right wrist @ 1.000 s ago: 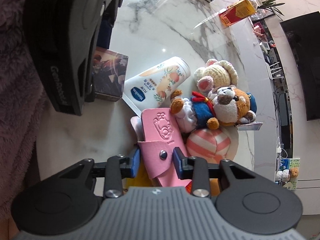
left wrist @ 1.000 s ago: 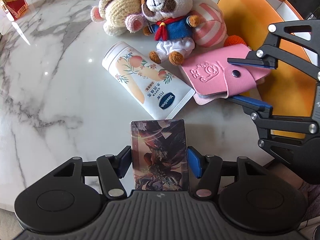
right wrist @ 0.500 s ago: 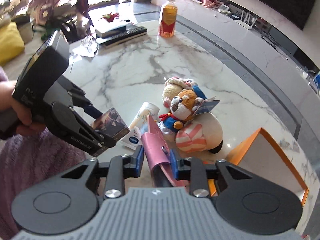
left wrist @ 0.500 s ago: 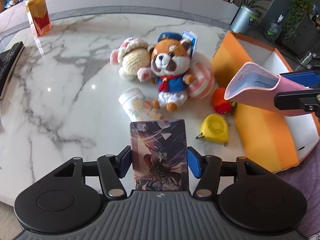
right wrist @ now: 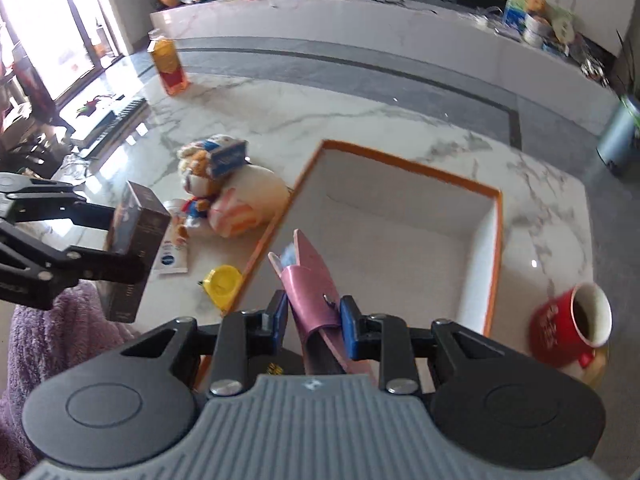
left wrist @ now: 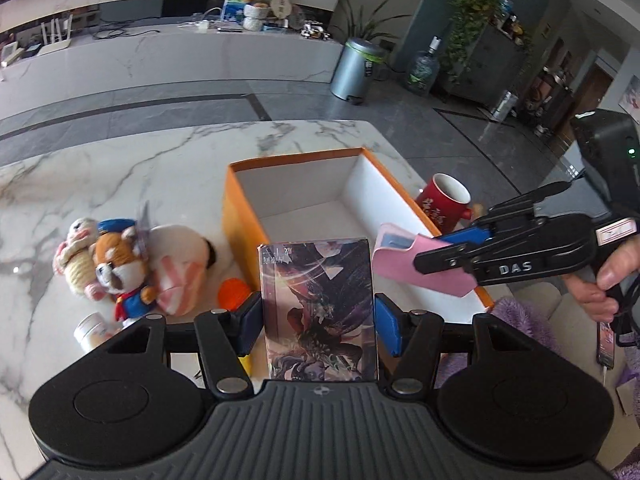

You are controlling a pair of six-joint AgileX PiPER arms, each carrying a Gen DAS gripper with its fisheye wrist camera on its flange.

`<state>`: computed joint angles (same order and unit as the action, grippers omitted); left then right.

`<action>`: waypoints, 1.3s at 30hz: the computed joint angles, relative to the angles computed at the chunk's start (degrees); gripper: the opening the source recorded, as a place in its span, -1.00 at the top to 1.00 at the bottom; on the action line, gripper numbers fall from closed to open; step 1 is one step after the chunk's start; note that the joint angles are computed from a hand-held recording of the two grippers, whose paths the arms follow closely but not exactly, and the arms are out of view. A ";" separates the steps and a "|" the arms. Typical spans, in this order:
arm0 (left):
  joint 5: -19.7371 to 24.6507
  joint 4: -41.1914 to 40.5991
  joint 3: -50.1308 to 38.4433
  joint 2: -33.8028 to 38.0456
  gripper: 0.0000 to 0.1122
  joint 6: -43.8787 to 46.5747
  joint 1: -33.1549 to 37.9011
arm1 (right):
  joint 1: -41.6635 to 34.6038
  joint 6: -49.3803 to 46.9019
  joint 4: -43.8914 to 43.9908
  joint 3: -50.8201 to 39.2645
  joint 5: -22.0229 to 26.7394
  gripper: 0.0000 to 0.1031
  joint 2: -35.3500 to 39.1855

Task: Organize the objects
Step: 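Carry the trading card with left tool while right tool carries the pink wallet into the orange box, then lower the pink wallet into the orange box and open the right tool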

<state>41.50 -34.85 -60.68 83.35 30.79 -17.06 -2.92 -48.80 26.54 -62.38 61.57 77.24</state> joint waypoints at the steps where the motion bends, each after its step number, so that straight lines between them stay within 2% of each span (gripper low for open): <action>1: -0.71 0.69 -1.29 1.68 -0.20 -0.97 -1.68 | -1.52 -0.17 0.28 0.42 -0.32 0.43 1.01; 5: -1.61 4.75 -7.33 8.49 -0.20 -6.73 -6.03 | -5.71 -0.41 3.87 1.13 -2.17 0.43 6.12; 10: -2.36 13.24 -13.56 14.97 -0.20 -15.33 -9.54 | -5.83 1.41 11.73 -0.07 -2.85 0.42 14.94; 21: 0.22 17.89 -19.54 19.81 -0.20 -17.50 -8.55 | -6.15 2.46 29.65 -0.92 0.53 0.43 32.32; 26: 0.21 17.52 -19.89 20.35 -0.20 -17.12 -8.18 | -4.54 4.14 26.21 -2.82 0.66 0.36 34.24; 30: -0.12 17.02 -20.33 20.65 -0.20 -16.76 -8.02 | 0.96 8.46 13.62 -3.24 -8.19 0.27 30.18; 35: -0.08 16.38 -20.19 20.65 -0.20 -15.91 -7.72 | 3.64 10.92 6.94 -5.52 -9.44 0.27 31.14; 38: -0.17 16.35 -20.09 20.58 -0.20 -15.75 -7.70 | 6.51 12.75 1.34 -5.43 -13.57 -0.13 30.15; 39: -0.16 16.17 -20.04 20.54 -0.20 -15.49 -7.64 | 6.79 11.83 1.63 -5.58 -13.89 -0.13 30.23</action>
